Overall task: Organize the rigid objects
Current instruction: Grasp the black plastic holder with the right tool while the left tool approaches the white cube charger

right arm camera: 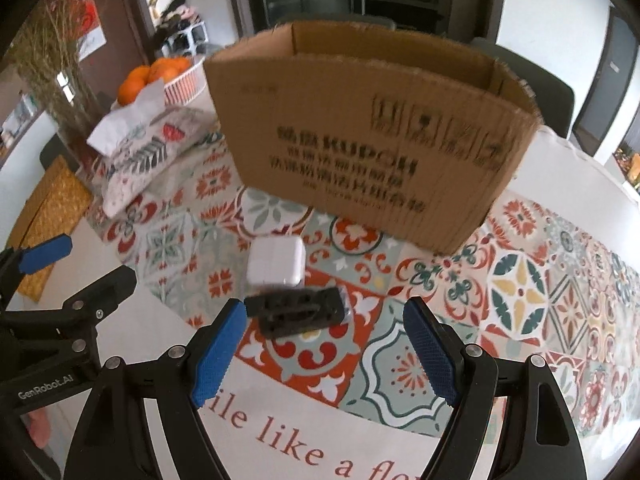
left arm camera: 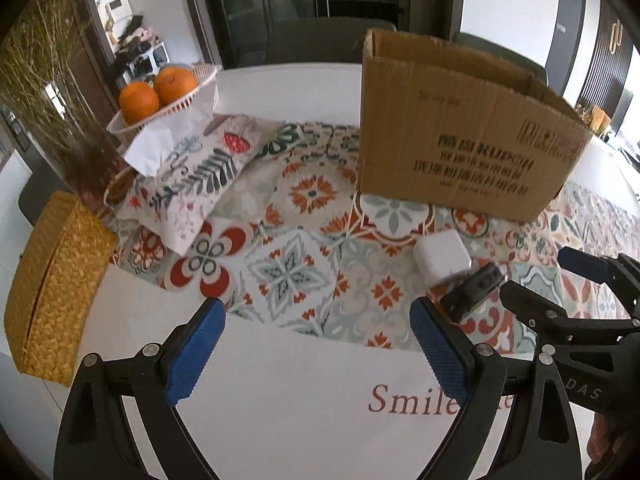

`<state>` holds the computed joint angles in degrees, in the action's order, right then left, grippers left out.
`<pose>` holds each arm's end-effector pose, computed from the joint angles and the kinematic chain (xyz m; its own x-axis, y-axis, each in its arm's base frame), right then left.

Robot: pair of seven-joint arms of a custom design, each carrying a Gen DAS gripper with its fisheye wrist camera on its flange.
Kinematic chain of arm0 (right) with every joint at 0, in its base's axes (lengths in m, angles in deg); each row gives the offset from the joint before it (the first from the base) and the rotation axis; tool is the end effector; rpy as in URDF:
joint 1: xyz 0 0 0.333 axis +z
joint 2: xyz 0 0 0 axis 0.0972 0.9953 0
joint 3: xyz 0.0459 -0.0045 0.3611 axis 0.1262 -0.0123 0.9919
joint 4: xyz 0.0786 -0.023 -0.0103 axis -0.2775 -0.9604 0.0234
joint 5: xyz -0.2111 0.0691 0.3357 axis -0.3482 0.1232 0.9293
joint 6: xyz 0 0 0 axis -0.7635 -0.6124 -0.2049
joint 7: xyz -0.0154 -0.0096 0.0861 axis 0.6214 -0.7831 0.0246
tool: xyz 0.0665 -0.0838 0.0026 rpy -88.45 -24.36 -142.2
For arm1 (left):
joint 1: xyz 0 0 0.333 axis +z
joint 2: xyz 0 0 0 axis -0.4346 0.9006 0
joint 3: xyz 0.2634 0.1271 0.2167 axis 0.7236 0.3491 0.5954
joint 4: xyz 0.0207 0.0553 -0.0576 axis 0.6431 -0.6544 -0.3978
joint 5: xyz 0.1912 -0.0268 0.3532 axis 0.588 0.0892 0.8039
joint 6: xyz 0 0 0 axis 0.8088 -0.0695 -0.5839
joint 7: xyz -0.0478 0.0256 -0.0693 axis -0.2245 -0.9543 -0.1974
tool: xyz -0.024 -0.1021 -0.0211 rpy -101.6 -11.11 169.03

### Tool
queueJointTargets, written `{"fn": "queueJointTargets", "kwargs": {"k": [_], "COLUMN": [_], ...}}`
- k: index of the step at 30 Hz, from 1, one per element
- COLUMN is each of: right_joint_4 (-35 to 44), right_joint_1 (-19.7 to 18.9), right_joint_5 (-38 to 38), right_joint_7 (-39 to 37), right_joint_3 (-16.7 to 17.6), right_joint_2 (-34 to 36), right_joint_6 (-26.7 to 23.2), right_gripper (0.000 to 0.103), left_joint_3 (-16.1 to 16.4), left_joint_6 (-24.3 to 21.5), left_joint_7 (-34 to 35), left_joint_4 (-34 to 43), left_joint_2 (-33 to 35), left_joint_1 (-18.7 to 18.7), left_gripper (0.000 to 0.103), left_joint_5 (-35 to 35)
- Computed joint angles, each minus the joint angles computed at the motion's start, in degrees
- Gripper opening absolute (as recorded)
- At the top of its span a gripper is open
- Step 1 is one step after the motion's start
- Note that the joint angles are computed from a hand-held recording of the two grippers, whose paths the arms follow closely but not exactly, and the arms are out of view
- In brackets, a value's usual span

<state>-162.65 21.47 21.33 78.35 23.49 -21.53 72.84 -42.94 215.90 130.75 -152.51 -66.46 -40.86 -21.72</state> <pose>0.4342 0.2503 0.5225 -0.0180 -0.9985 -0.0513 -0.8705 0.0409 -0.4905 0.4460 -0.2547 0.5343 -0.2500 -0.9653 -0.0757 -0.8162 0.2522 -0.5199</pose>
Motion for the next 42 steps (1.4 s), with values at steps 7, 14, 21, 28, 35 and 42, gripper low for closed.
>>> {"fn": "queueJointTargets", "kwargs": {"k": [7,14,21,28,35,42], "right_joint_4": [1.0,2.3,4.3,6.0,6.8,5.1], "right_joint_1": [1.7,3.1,3.9,4.6,5.2,5.8], "right_joint_5": [3.0,6.2,7.2,7.3,6.0,5.6], "right_joint_7": [-5.5,-11.6,-16.5,-17.3,-15.3,-12.7], "right_joint_3": [-1.3,-2.7,-3.7,-4.5,-5.1,-5.7], "right_joint_2": [2.4,5.2,8.5,11.3,13.6,12.9], "right_joint_6": [-1.2,-1.7,-3.4,-3.1,-1.4,0.7], "right_gripper": [0.081,0.081,0.081,0.081,0.073,0.073], "left_joint_3": [-0.2,0.3,0.2,0.3,0.3,0.4], "left_joint_6": [-1.1,-2.0,-2.5,-2.3,-2.1,-1.4], "left_joint_7": [-0.7,1.3,1.6,1.6,2.0,3.6], "left_joint_4": [-0.5,-0.3,-0.1,0.4,1.1,1.1], "left_joint_2": [0.6,2.2,3.6,4.7,6.0,6.1], "left_joint_1": [0.2,0.0,0.3,0.6,0.9,0.6], "left_gripper": [0.094,0.094,0.094,0.094,0.094,0.094], "left_joint_5": [1.1,-0.7,-0.7,-0.5,0.0,-1.1]}}
